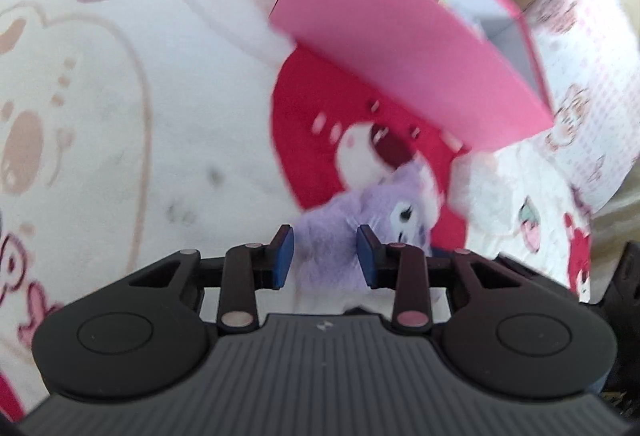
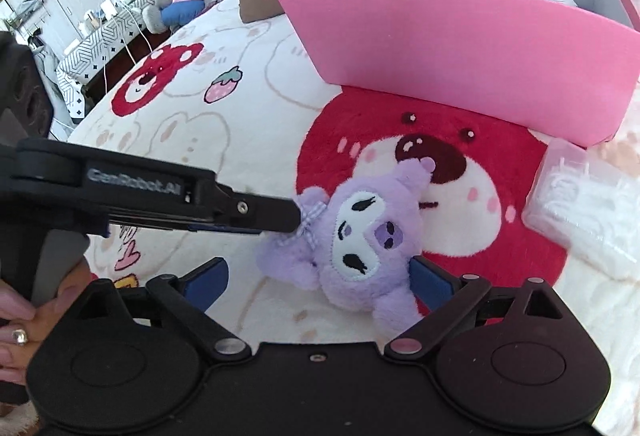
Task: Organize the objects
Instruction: 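Close the left tool on the purple plush toy's body, then lift the plush toy with the left tool and carry it over the pink box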
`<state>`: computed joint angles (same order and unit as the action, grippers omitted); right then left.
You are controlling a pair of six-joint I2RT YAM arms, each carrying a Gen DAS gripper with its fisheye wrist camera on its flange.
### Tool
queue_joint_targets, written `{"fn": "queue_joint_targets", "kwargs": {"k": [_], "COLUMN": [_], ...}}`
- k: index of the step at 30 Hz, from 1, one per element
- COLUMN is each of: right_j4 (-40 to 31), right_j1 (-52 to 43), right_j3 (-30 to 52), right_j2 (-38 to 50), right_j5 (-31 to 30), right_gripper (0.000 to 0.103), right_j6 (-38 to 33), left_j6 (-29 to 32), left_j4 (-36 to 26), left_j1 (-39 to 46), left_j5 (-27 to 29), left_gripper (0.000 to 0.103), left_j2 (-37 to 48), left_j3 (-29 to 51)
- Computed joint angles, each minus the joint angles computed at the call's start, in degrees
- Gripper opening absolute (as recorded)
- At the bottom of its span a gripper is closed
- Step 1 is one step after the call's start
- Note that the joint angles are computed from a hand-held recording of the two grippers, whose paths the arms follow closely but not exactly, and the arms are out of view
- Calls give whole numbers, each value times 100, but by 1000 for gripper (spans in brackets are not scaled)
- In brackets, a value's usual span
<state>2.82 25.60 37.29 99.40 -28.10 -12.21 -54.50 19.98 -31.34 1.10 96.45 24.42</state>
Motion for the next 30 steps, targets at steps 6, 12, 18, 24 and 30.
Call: {"fn": "queue_joint_targets", "kwargs": {"k": [6, 12, 18, 24, 30], "right_j4": [119, 441, 455, 44, 438], "right_j1": [11, -68, -59, -44, 61], "right_j3": [-126, -222, -16, 335, 130], "right_j2": [-106, -172, 130, 337, 330], "right_j5": [357, 380, 382, 399, 711], "right_gripper": [93, 88, 63, 63, 70], "right_j6": [-325, -68, 16, -306, -216], "left_j6": [-118, -420, -399, -604, -459], "left_j4": [-626, -165, 287, 937, 995], "left_j1": [-182, -330, -254, -76, -83], "left_j5": [-199, -451, -393, 149, 200], "left_gripper": [33, 20, 15, 15, 24], "left_j2": [-392, -242, 18, 386, 619], "left_j3": [-30, -189, -216, -368, -223]}}
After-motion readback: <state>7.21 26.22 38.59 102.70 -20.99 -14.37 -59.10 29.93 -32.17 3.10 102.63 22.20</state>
